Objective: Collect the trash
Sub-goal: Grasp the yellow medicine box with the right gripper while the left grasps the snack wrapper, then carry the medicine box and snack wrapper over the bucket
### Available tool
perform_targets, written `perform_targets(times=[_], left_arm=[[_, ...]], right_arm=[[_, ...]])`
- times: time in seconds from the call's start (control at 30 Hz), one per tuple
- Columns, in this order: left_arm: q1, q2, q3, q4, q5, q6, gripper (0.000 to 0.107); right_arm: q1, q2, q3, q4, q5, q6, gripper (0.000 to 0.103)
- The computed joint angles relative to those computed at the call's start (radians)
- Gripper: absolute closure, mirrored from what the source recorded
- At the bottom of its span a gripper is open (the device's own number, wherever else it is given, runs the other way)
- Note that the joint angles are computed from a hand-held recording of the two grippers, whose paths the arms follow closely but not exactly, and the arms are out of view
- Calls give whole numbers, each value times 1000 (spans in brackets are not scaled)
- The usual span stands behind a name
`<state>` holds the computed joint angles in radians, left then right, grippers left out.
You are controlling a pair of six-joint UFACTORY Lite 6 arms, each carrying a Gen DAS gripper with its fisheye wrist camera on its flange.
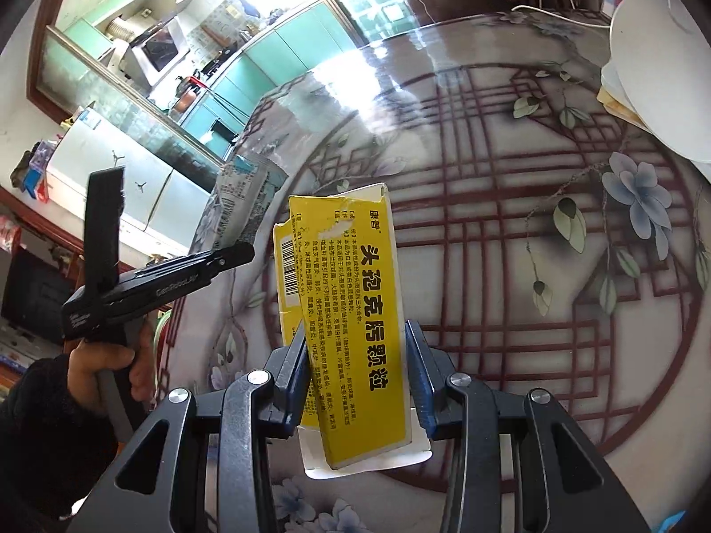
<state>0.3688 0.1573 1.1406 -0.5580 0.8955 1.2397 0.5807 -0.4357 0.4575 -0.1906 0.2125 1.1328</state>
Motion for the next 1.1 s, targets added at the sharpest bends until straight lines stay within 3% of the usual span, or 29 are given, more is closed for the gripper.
perform_targets(times=[0.13,0.37,0.63,1.1], left_arm=[[110,-60,0,-27,109,45,101],[321,-134,-3,-87,257,203,101],[502,-94,63,-97,345,278,101],[660,169,347,-85,439,290,101]], right_arm=[[69,11,40,-199,44,237,66],[266,34,165,-451,250,557,66],[432,185,372,-506,430,619,66],[545,506,717,-482,516,582,66]])
